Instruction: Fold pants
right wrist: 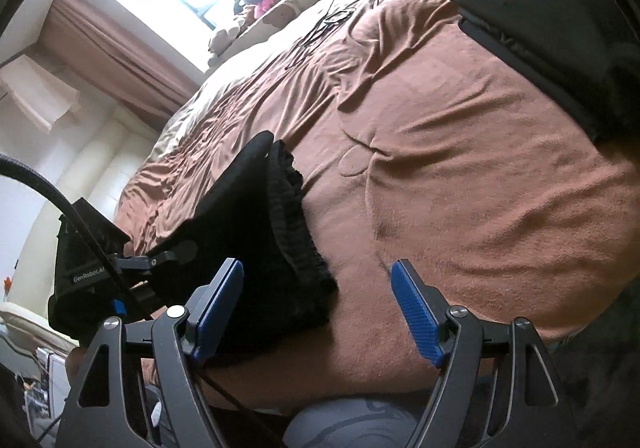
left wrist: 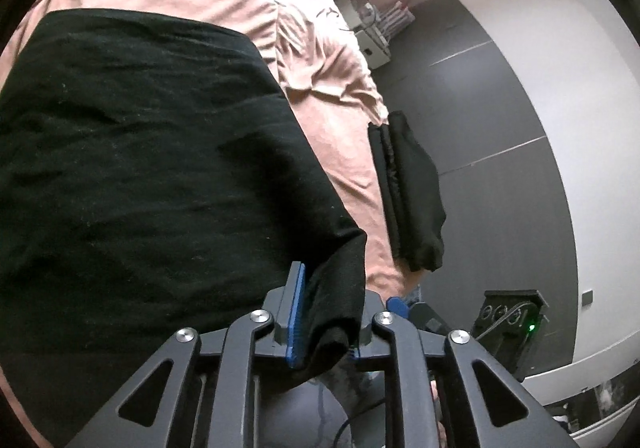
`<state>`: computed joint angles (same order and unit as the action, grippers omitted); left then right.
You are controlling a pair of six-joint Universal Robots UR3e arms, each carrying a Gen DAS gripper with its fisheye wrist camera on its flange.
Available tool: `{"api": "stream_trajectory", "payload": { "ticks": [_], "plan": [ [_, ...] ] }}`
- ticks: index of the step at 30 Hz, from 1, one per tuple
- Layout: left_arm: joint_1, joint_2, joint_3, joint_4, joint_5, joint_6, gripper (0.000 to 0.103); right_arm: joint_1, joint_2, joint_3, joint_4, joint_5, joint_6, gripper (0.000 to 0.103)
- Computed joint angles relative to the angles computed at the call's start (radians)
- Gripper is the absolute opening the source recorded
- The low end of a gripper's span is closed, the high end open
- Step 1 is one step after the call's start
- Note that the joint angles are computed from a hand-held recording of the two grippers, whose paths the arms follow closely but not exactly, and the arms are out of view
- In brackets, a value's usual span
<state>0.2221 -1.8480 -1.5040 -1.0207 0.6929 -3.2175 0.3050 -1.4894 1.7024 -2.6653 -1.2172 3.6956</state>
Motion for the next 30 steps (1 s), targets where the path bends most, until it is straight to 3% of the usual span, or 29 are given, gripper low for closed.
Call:
{"api": "stream_trajectory", "payload": {
  "ticks": [1,3,6,11,17,23,30],
  "plan": [
    [-0.014,0.001,0.004,0.002,0.007,-0.012,0.025,-0.009,0.005,0.0,-0.006,0.013,-0.002,0.075],
    [-0.012,-0.001,-0.005,-0.005,0.003,0.0,0.049,-0.015,0.026,-0.014,-0.012,0.028,-0.004,0.075],
    [0.016,0.039,-0.061,0.009,0.002,0.012,0.063,-0.008,0.056,-0.043,-0.013,0.049,-0.011,0.075],
    [0.083,0.117,-0.134,-0.027,-0.019,0.059,0.071,0.005,0.133,-0.118,-0.003,0.118,-0.02,0.075],
    [0.183,0.226,-0.225,-0.098,-0.053,0.137,0.071,-0.003,0.208,-0.173,-0.035,0.209,0.009,0.075],
    [0.272,0.293,-0.275,-0.15,-0.036,0.181,0.071,-0.032,0.28,-0.159,-0.177,0.331,0.068,0.075],
    [0.359,0.331,-0.32,-0.182,0.0,0.212,0.071,0.012,0.344,-0.285,-0.012,0.211,0.015,0.075]
  ]
}}
